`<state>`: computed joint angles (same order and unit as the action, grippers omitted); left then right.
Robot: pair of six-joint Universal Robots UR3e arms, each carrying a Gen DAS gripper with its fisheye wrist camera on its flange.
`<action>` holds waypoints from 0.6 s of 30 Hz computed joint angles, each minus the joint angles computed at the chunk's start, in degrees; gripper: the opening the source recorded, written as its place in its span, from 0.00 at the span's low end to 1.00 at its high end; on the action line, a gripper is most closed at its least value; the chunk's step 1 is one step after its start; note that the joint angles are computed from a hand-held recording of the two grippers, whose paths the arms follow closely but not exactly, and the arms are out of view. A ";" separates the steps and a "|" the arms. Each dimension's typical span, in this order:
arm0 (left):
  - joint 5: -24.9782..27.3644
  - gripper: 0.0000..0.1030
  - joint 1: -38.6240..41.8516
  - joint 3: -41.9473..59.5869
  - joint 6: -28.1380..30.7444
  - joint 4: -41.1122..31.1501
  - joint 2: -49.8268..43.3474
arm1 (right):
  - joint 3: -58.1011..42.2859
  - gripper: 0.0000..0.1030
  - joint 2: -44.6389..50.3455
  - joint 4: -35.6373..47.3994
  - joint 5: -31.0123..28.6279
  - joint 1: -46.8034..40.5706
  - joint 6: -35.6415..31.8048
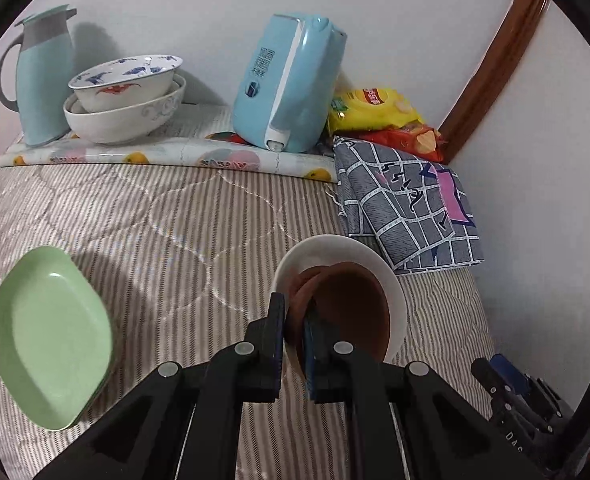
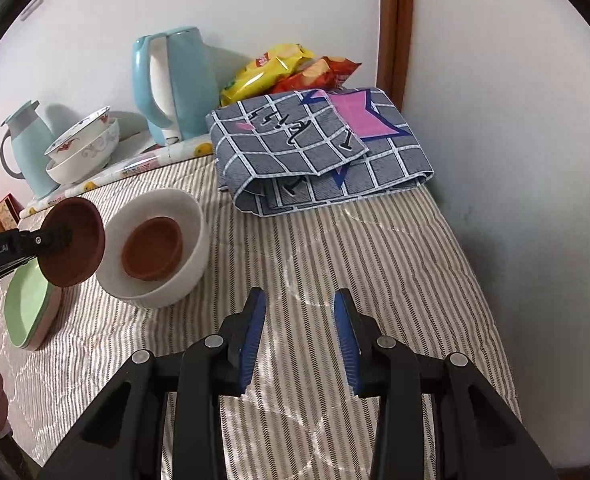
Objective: Organize plates and bowls
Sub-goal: 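Lower the left tool's brown bowl into the white bowl and open the left tool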
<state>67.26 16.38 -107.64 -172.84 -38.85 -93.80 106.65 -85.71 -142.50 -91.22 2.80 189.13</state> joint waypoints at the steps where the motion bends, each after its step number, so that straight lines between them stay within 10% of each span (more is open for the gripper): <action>1: 0.39 0.09 -0.54 0.45 -0.31 0.32 -0.75 | 0.09 0.34 0.22 -0.12 0.12 -0.22 -0.21; 18: 3.72 0.09 -5.21 7.49 -3.26 2.64 -12.18 | -0.69 0.34 3.57 -1.23 0.53 -1.08 -1.08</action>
